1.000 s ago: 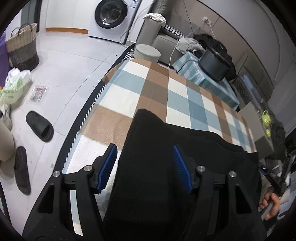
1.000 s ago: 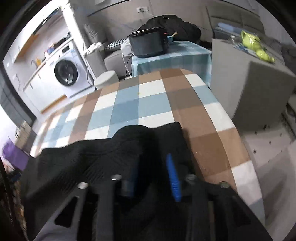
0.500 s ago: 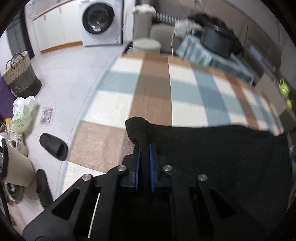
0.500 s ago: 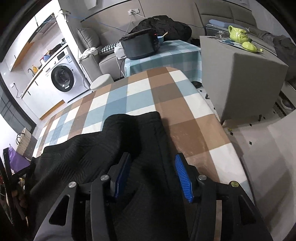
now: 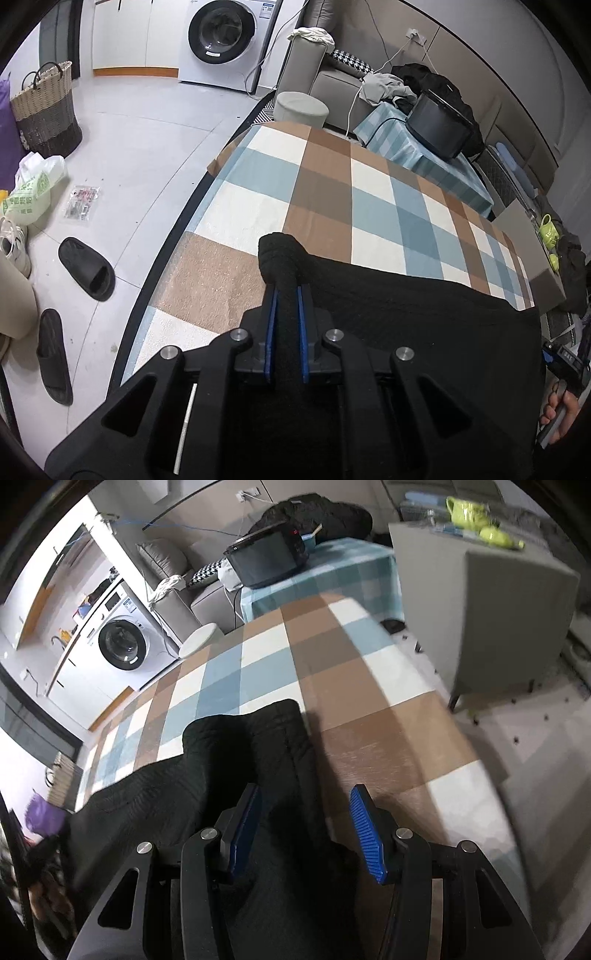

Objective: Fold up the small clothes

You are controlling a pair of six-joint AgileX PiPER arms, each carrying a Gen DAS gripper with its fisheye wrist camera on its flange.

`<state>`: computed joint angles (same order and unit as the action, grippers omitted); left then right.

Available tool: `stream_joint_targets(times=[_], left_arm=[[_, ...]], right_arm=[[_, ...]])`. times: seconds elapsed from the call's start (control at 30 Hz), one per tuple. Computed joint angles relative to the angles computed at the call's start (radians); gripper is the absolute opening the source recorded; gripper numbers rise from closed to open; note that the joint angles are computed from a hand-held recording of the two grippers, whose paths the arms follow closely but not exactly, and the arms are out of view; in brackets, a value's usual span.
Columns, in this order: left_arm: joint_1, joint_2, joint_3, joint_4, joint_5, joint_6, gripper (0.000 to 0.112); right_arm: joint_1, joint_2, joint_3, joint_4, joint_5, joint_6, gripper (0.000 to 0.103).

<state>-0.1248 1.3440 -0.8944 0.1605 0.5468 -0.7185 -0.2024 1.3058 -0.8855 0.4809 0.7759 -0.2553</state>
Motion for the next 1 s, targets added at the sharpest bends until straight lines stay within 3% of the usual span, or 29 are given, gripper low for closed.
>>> stream_joint_targets(times=[0.07, 0.1, 0.13, 0.17, 0.23, 0.33, 0.5, 0.57, 0.7, 0.8, 0.87, 0.9, 1.0], left_arm=[[-0.003, 0.001, 0.006, 0.009, -0.008, -0.004, 0.006], [-0.008, 0.002, 0.008, 0.022, -0.01, -0.013, 0.006], [-0.013, 0.006, 0.008, 0.038, -0.012, -0.025, 0.006], [-0.017, 0.013, 0.004, 0.047, -0.013, -0.035, 0.006], [-0.017, 0.013, 0.006, 0.05, -0.017, -0.038, 0.006], [-0.018, 0.016, 0.005, 0.044, -0.026, -0.032, 0.007], [-0.024, 0.038, -0.01, 0.031, -0.001, -0.025, 0.008], [-0.025, 0.026, -0.011, 0.018, 0.028, -0.016, 0.012], [-0.019, -0.047, 0.027, -0.011, 0.06, 0.015, 0.02], [-0.047, -0.137, 0.068, 0.031, 0.105, -0.036, 0.038], [-0.082, -0.211, 0.099, 0.075, 0.138, -0.097, 0.055], [-0.112, -0.254, 0.115, 0.113, 0.167, -0.143, 0.058], [-0.272, -0.37, 0.147, 0.239, 0.313, -0.318, 0.071]], right_arm=[[0.028, 0.036, -0.018, -0.012, -0.014, 0.021, 0.051], [0.046, 0.038, -0.019, -0.027, -0.034, 0.035, 0.043], [0.078, 0.048, -0.027, -0.064, -0.056, 0.055, 0.017], [0.105, 0.067, -0.041, -0.09, -0.056, 0.054, 0.005], [0.147, 0.045, -0.026, -0.148, -0.101, 0.064, 0.004], [0.128, -0.098, 0.048, -0.112, -0.201, -0.01, 0.004], [0.124, -0.056, 0.024, -0.293, -0.181, 0.206, 0.004], [0.105, -0.038, 0.022, -0.243, -0.166, 0.195, 0.012], [0.017, -0.046, 0.013, -0.113, -0.075, 0.1, 0.046], [-0.015, -0.146, 0.06, -0.046, -0.012, 0.029, 0.052], [-0.037, -0.219, 0.084, -0.023, 0.04, -0.004, 0.064], [-0.055, -0.253, 0.095, -0.003, 0.072, -0.022, 0.073], [-0.102, -0.368, 0.141, 0.046, 0.172, -0.063, 0.074]])
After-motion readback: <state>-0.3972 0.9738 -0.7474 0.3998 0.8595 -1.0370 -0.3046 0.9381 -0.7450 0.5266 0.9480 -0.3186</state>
